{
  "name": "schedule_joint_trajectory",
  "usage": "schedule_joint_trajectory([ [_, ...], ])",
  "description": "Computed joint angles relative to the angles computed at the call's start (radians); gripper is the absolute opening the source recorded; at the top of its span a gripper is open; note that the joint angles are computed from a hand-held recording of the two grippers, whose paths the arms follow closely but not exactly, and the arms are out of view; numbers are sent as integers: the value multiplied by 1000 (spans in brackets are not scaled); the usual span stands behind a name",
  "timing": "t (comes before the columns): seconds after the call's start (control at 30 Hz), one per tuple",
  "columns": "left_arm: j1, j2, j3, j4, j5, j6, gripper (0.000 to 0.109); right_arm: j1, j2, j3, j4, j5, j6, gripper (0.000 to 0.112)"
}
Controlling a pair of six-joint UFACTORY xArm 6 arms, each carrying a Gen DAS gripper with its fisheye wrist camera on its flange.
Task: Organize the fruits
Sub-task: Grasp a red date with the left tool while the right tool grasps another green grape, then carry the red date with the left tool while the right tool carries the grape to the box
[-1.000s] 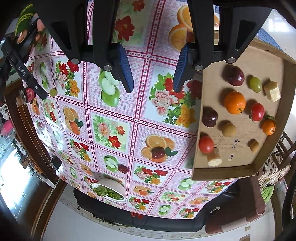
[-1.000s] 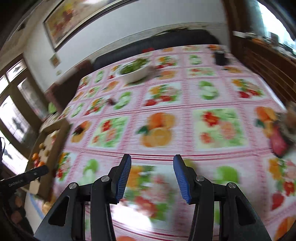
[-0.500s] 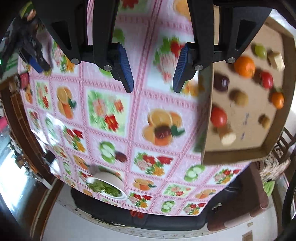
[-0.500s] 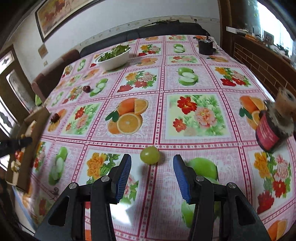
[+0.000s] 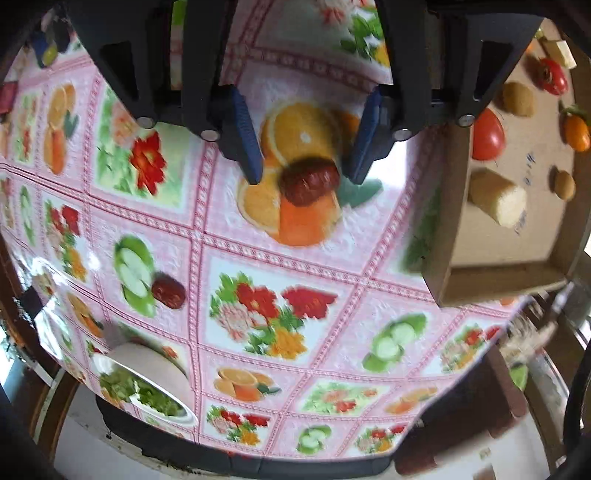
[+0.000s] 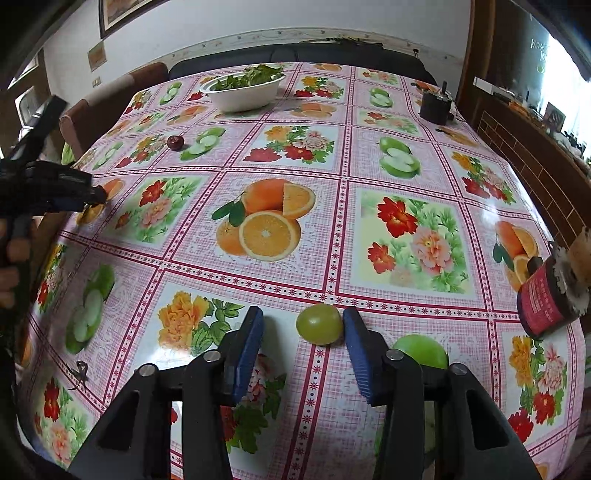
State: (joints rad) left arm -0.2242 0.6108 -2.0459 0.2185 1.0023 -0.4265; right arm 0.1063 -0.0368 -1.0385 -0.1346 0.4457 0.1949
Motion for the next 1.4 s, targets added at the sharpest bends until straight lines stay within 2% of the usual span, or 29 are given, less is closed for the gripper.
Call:
schedule_joint_trajectory([
  [0.07,3,-10,22,-3,-28,-4,48,1,0,1,-9,-4,2,35],
  [0.1,3,-13,31,-3,-42,0,44,2,-1,2,-14,-5,3,30],
  [0.13,3,-24,53,-5,-69,7,31,3,-2,2,-47,-5,30,27],
  [0.17,1,-36,75,-1,-87,12,28,3,-1,1,-66,-5,47,24],
  [0.27,3,-83,145,-83,-123,63,27,1,-2,2,-50,-10,37,24],
  [0.37,8,-171,263,-210,-169,124,27,-5,-20,21,16,-40,-3,24],
  [0.53,-9,-335,459,-278,-252,172,27,17,-60,40,270,-66,-190,24],
  [0.67,-32,-449,576,-175,-296,105,27,48,-65,12,495,-46,-354,23],
  [0.8,-39,-521,644,-45,-326,19,27,83,-59,-22,571,-38,-415,23],
  [0.87,-37,-552,672,8,-334,-16,27,100,-55,-35,580,-37,-427,23],
  [1.07,-23,-606,723,35,-343,-35,27,142,-46,-71,643,-21,-479,23],
  [1.4,5,-654,775,54,-364,-64,27,190,-21,-110,637,0,-476,23],
])
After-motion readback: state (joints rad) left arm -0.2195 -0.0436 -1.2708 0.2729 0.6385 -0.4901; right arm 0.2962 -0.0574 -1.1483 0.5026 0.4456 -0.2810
